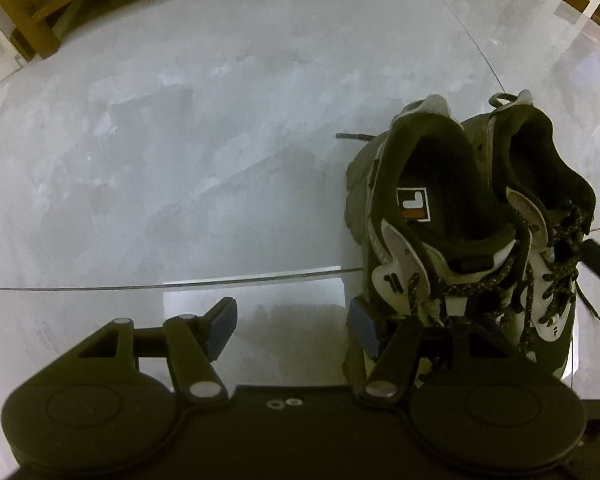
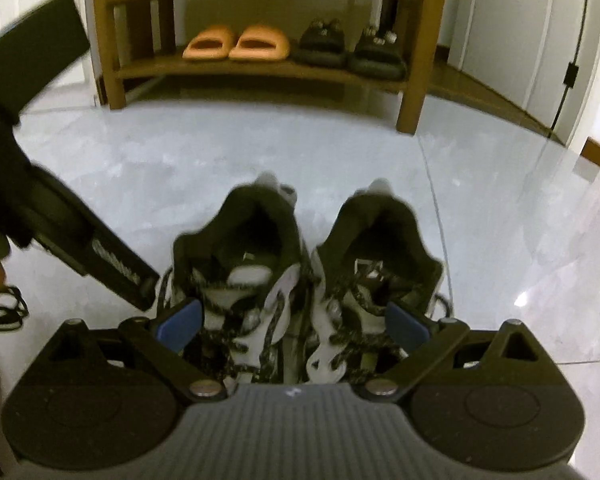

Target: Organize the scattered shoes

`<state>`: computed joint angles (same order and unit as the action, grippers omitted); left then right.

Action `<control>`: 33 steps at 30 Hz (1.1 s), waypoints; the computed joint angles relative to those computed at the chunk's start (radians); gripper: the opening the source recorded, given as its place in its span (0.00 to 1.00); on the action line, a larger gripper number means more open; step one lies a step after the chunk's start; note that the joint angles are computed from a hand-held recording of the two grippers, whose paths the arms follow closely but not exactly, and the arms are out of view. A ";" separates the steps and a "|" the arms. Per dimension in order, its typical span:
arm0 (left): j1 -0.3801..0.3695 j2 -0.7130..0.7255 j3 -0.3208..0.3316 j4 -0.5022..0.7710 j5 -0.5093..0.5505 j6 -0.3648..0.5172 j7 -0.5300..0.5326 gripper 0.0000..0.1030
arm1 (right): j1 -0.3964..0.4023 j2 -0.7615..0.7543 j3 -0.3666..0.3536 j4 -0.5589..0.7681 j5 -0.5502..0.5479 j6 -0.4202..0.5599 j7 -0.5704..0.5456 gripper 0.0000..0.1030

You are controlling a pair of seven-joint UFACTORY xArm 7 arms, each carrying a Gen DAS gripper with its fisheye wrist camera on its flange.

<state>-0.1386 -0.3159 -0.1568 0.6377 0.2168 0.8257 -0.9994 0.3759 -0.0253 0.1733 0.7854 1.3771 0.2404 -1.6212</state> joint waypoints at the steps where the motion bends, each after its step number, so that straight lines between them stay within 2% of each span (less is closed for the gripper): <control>1: 0.001 -0.003 -0.001 -0.002 0.004 0.000 -0.001 0.60 | -0.001 0.006 0.000 0.002 -0.011 0.005 0.011 0.97; 5: 0.002 -0.015 0.003 -0.011 0.000 -0.001 0.004 0.60 | -0.020 0.027 -0.008 0.019 -0.113 0.056 0.095 0.97; 9: 0.005 -0.028 0.007 -0.021 -0.013 -0.004 0.007 0.60 | -0.047 0.012 -0.021 0.042 -0.237 0.127 0.233 0.97; 11: 0.008 -0.038 0.008 -0.028 -0.015 -0.008 0.006 0.60 | -0.064 -0.013 -0.040 0.067 -0.208 0.189 0.226 0.97; 13: 0.013 -0.046 0.006 -0.034 -0.012 -0.009 0.005 0.60 | -0.066 -0.015 -0.045 0.084 -0.158 0.192 0.190 0.97; 15: 0.016 -0.048 0.007 -0.035 -0.014 -0.007 0.008 0.60 | -0.062 0.007 -0.039 0.116 -0.117 0.158 0.192 0.97; 17: 0.020 -0.045 0.009 -0.032 -0.015 -0.006 0.011 0.60 | -0.057 0.059 -0.024 0.167 -0.103 0.107 0.241 0.97; 19: 0.024 -0.039 0.008 -0.027 -0.010 -0.009 0.014 0.60 | -0.039 0.134 0.000 0.215 -0.210 0.018 0.383 0.97; 21: 0.029 -0.033 0.008 -0.023 0.000 -0.016 0.016 0.60 | -0.031 0.182 0.020 0.230 -0.314 -0.030 0.470 0.96; 26: 0.048 -0.007 0.015 -0.013 0.033 -0.039 0.023 0.60 | -0.033 0.249 0.074 0.228 -0.439 -0.104 0.535 0.95; 29: 0.066 0.030 0.020 -0.004 0.076 -0.064 0.026 0.60 | -0.013 0.276 0.057 0.225 -0.569 -0.136 0.633 0.95; 32: 0.079 0.060 0.022 -0.003 0.123 -0.088 0.017 0.60 | 0.006 0.307 0.048 0.234 -0.644 -0.183 0.738 0.95; 33: 0.081 0.068 0.024 0.000 0.130 -0.088 0.016 0.60 | 0.037 0.320 0.020 0.236 -0.694 -0.207 0.790 0.95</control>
<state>-0.0574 -0.2474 -0.1323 0.6372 0.3470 0.7376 -0.9838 0.4130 0.2949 0.1930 1.0213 0.6835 0.0332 -0.8317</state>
